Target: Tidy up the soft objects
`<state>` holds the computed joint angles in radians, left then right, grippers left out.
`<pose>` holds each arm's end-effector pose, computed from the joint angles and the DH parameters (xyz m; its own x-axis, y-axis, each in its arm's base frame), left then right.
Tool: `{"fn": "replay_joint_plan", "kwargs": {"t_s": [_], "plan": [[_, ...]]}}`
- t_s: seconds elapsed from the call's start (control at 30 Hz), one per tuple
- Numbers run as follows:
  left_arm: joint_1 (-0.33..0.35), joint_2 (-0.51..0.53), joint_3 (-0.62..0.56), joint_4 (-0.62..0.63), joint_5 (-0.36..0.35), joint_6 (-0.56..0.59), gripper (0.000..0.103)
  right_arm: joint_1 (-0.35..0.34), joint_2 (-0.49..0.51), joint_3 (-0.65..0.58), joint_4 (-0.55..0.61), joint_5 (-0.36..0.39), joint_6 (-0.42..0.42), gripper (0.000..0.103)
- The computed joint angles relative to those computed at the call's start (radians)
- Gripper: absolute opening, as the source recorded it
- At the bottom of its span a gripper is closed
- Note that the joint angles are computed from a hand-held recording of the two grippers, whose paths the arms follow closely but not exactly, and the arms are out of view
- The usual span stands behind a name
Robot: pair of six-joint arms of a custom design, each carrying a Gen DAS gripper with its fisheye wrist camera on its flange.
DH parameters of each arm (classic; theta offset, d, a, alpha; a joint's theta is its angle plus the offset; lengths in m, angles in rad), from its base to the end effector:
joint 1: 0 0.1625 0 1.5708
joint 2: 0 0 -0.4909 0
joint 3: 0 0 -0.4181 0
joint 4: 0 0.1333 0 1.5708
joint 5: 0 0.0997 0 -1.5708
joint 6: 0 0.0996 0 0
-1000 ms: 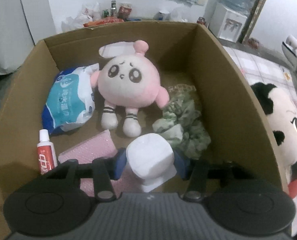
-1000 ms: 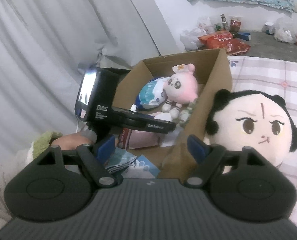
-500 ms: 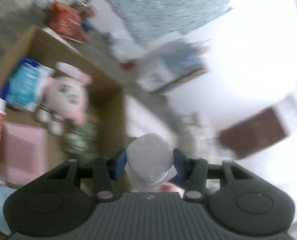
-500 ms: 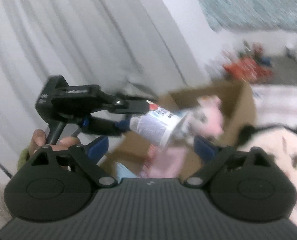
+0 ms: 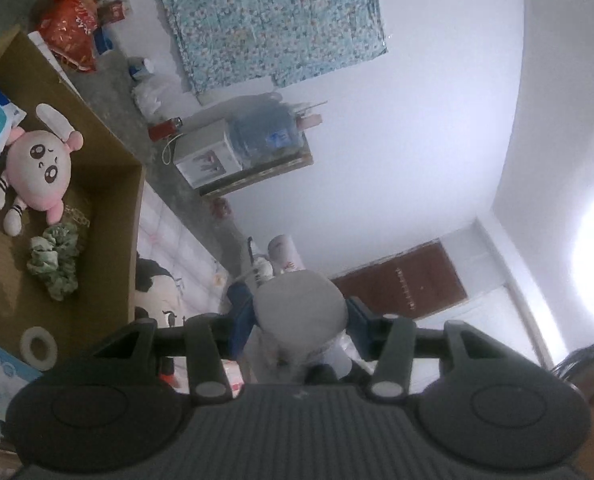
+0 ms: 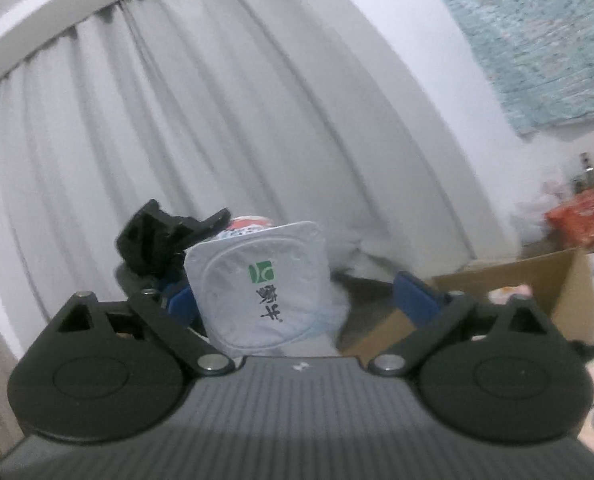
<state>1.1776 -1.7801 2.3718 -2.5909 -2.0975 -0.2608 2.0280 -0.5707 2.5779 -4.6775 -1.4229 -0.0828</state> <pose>-0.0654 -0.3750 0.3726 -0.7841 0.2897 0.5489 0.1515 0.9469 -0.2835 0.2959 -0.2662 0.0929 -0.8101 -0.5862 0.0070 -0.2684 0.3602 -0.8935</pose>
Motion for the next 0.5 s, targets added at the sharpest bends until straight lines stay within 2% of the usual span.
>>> {"fn": "replay_joint_plan", "kwargs": {"t_s": [0.07, 0.13, 0.2, 0.27, 0.37, 0.5], "plan": [[0.011, 0.004, 0.000, -0.002, -0.003, -0.009, 0.051, -0.033, -0.006, 0.003, 0.025, 0.059, -0.023, 0.082], [0.014, 0.005, -0.002, 0.000, 0.003, -0.022, 0.051, -0.066, -0.002, 0.009, 0.030, 0.117, -0.028, 0.070], [0.021, 0.008, -0.004, 0.001, 0.006, -0.025, 0.051, -0.072, 0.000, 0.019, 0.021, 0.129, -0.022, 0.063], [0.028, 0.010, -0.007, 0.010, 0.003, -0.026, 0.051, -0.075, -0.001, 0.021, 0.023, 0.115, -0.019, 0.063], [0.031, 0.019, -0.008, 0.010, 0.026, -0.040, 0.050, -0.053, -0.021, 0.025, 0.059, 0.052, 0.006, 0.062], [0.032, 0.024, -0.007, -0.021, 0.096, -0.046, 0.061, 0.009, -0.104, 0.002, 0.258, -0.105, 0.054, 0.062]]}}
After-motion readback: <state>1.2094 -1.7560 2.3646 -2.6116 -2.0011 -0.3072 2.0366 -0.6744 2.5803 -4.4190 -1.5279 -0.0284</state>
